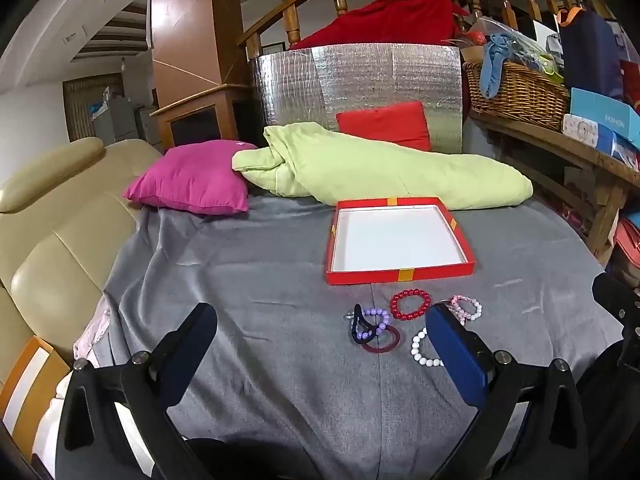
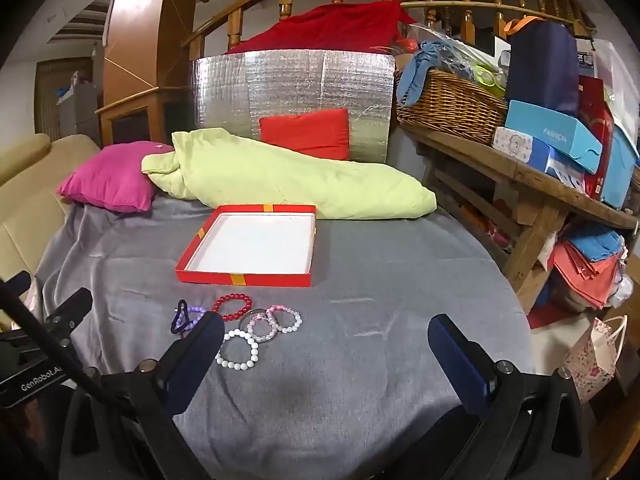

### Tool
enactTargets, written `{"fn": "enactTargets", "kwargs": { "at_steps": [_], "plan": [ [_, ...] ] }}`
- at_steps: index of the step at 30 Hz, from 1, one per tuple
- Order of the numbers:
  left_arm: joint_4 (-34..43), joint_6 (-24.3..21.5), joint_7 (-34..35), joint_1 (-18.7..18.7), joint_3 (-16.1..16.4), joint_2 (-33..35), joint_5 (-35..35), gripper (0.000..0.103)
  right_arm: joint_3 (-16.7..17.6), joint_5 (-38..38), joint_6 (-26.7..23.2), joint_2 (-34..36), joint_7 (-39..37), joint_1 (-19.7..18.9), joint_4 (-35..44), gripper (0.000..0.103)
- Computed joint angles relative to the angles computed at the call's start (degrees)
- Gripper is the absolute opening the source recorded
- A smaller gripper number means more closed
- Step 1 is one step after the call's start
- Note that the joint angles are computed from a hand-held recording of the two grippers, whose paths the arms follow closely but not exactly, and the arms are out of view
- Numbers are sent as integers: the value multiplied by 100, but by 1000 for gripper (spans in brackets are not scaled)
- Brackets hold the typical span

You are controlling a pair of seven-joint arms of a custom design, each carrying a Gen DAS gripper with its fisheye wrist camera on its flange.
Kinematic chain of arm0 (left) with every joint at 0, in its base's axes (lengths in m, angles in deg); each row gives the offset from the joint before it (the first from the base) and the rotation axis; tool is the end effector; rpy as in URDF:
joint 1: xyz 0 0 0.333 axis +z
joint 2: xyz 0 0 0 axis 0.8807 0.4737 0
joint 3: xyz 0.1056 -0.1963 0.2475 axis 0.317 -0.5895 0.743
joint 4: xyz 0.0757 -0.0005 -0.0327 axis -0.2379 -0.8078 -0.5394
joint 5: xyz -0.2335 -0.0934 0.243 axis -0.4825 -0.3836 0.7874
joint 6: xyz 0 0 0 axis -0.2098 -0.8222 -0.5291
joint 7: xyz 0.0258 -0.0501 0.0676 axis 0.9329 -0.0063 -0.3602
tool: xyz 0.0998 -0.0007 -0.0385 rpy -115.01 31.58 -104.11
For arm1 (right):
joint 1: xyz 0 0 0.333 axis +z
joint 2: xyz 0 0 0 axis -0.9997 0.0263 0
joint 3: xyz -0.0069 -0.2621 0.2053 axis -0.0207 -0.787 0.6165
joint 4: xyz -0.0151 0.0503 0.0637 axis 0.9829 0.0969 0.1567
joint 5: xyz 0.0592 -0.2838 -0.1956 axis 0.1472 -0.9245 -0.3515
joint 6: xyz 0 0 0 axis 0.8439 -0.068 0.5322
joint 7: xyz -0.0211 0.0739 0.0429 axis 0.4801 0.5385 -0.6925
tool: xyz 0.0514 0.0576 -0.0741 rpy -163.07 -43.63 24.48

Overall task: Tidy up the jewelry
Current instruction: 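Move both tools toward the bracelets on the table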

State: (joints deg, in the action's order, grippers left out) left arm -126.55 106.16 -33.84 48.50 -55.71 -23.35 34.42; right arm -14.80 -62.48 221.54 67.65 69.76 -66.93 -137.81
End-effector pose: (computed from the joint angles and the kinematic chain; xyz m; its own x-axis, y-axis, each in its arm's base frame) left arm 0.6441 -0.1830 0.6680 0.0170 -0.9925 -0.1211 -0.5146 0.0951 -0.8522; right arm 0.6169 0.2130 0.6829 -0.1214 -0.9917 0.0424 -0.5363 0.0296 -0.8435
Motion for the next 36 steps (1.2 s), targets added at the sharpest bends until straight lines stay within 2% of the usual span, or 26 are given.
{"fn": "enactTargets", "kwargs": {
  "at_steps": [9, 15, 25, 30, 36],
  "plan": [
    [-15, 24, -72, -74, 3, -1, 128, 103, 4, 105, -24, 49, -62, -14, 65, 103],
    [-94, 66, 170, 55, -33, 8, -63, 103, 13, 289, -34, 109, -220, -65, 49, 103],
    [-283, 29, 386, 189, -61, 110, -446, 103, 212, 1583, 95, 373, -1284, -461, 61, 103],
    [-81, -173, 622, 216, -50, 365, -673, 103, 222, 2093, -35, 738, -1765, -521, 416, 103],
    [291, -313, 667, 175, 49, 693, -749, 103, 175, 2486, -484, 1315, -2188, -512, 1240, 103]
  ]
}}
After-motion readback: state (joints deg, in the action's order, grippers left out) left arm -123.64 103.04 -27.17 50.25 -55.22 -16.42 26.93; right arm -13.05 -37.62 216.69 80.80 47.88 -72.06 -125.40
